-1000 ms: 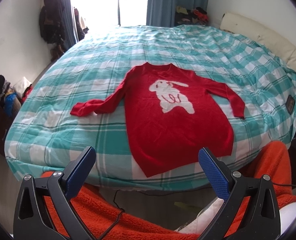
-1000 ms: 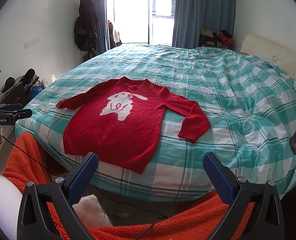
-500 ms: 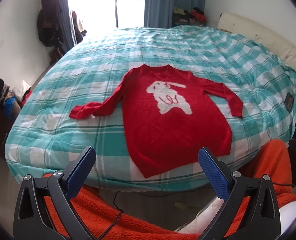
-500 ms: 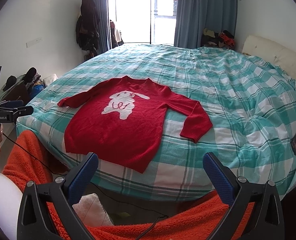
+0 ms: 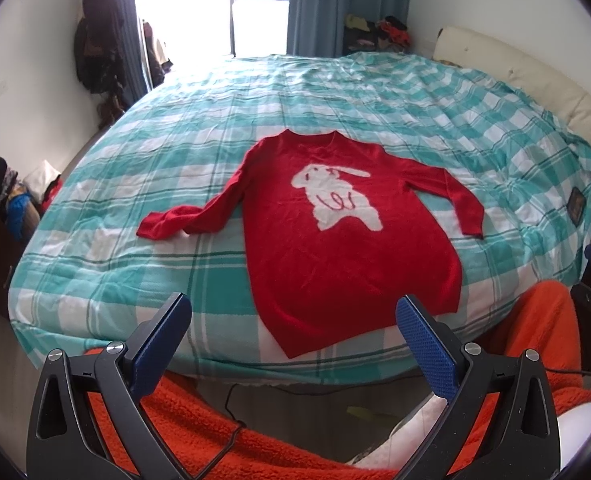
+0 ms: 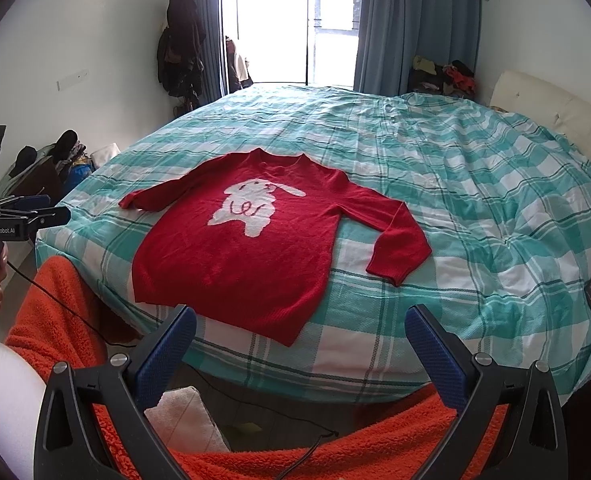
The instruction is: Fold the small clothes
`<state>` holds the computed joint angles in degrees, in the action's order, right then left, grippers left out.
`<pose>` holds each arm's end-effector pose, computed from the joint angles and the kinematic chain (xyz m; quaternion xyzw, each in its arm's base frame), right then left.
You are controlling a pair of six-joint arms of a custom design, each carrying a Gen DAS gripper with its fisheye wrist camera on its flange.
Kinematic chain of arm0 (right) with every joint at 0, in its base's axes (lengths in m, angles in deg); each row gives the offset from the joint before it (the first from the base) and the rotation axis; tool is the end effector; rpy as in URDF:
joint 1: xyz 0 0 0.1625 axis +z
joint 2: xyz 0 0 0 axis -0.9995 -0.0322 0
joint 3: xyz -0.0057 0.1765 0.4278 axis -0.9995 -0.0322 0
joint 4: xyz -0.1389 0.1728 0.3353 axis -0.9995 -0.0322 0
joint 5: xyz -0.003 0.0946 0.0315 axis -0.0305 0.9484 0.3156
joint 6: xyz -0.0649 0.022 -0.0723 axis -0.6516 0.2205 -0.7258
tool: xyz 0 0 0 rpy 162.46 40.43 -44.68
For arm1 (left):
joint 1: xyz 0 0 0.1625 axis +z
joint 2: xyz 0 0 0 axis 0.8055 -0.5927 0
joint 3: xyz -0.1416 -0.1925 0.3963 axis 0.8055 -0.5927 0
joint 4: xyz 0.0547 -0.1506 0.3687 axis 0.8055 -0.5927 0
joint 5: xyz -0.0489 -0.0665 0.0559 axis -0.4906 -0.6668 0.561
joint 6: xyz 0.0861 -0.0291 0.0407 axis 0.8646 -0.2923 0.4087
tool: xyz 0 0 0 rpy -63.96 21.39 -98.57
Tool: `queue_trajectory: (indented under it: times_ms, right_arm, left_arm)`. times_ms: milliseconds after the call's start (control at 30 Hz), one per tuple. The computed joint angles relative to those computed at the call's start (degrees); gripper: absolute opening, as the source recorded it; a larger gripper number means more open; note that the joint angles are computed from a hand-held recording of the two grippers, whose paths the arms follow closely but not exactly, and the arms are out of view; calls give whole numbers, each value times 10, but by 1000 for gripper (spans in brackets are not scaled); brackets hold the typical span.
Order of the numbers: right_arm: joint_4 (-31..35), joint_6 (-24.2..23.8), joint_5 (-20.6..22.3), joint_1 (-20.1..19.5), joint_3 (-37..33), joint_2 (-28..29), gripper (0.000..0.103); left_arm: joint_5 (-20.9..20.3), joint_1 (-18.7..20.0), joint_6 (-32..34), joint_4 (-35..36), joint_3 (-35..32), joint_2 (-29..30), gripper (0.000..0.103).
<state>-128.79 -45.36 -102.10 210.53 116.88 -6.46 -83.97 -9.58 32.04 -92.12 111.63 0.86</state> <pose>0.2994 -0.3876 0.3467 0.0605 -0.8273 0.4007 0.3890 -0.3465 -0.6019 0.2771 0.3621 0.8739 -0.2161 0.2419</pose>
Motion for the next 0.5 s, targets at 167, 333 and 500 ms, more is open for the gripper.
queue_trajectory:
  times_ms: [167,333,500]
  right_arm:
    - [1,-1,2,-1,-1,1,103]
    - [7,4,2,0,-2,2,103]
    - [12,9,6,-2,-3,3,103]
  left_arm:
    - [-2,1,0,-2,-2,1,102]
    - [0,1,0,2,-4,1,102]
    - [2,1,0,2,-3,2,102]
